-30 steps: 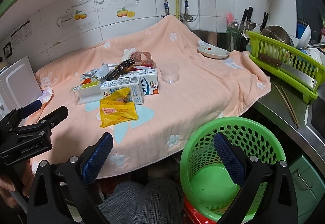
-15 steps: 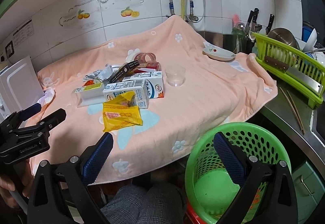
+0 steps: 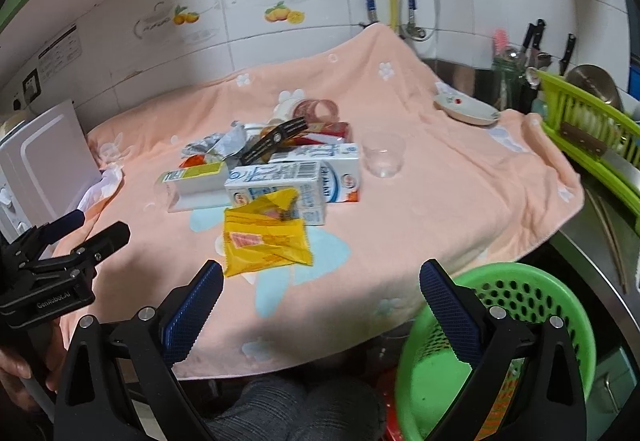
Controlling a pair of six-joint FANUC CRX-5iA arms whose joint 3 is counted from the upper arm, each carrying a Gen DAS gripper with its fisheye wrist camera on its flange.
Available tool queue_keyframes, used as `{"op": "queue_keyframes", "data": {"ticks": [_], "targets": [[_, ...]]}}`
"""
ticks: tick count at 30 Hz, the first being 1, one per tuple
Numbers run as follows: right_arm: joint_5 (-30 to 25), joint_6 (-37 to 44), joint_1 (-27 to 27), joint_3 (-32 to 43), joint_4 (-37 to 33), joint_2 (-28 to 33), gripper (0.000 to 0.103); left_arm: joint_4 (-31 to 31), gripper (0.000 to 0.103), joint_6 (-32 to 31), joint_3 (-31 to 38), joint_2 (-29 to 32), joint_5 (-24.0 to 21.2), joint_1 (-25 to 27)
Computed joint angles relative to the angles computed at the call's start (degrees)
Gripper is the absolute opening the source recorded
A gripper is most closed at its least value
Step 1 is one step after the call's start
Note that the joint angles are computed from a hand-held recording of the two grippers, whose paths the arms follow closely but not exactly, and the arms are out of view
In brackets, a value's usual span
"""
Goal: Collect trash
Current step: 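Reach the right gripper to the yellow snack wrapper and close on it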
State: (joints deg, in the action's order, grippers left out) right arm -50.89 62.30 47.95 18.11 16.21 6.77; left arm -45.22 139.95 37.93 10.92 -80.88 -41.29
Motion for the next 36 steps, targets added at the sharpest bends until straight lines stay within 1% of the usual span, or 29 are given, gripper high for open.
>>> {"op": "queue_keyframes", "data": {"ticks": [4,7,9,14,16,18,20,27,29,30,31,34,36], "targets": [[-1.5,4.2,0.3,3.6,-3.4,3.0,0.094,-0.2,0.098,0.8,-1.1,-0.9,-0.4,0.8],[-3.0,7.9,0.4,7.1,-6.7,5.6,0.086,0.6,0.097,1.5,-2.8,-2.4,0.0,2.3],[-4.3,9.9,0.4,9.8,-8.6,7.7,0.086,0.7,0.097,1.4,-3.3,-2.9,0.0,3.0],[-7.6,13.1,0.9,15.4,-10.5,12.7,0.08,2.5,0.096,-2.3,-4.6,-4.2,1.7,6.0],[-8.4,14.0,1.1,17.2,-10.7,14.3,0.079,3.4,0.096,-4.4,-4.6,-4.2,2.4,7.3],[-8.5,14.5,1.6,18.4,-9.4,15.8,0.078,4.6,0.096,-7.6,-4.4,-4.0,3.7,8.9],[-8.6,15.1,2.0,19.7,-8.5,17.4,0.076,6.5,0.096,-10.3,-4.8,-4.1,5.5,10.4],[-9.8,14.5,2.4,23.3,-4.8,21.3,0.066,12.5,0.096,-21.7,-3.1,-1.3,8.5,14.8],[-10.7,14.4,2.1,24.3,-5.3,22.0,0.059,14.1,0.096,-23.8,-1.9,-0.1,8.7,16.3],[-10.8,14.2,2.0,24.4,-5.3,22.1,0.058,15.5,0.096,-25.0,-1.8,0.1,9.6,17.1],[-10.6,14.0,2.0,24.1,-5.0,22.0,0.054,16.3,0.096,-25.8,-2.0,0.1,10.4,17.6],[-10.2,14.1,1.6,23.6,-5.9,21.4,0.048,20.1,0.096,-30.2,-2.0,0.9,12.7,19.8],[-9.8,14.1,1.5,23.0,-6.2,20.9,0.044,22.2,0.096,-33.3,-1.4,1.9,13.0,20.8]]}}
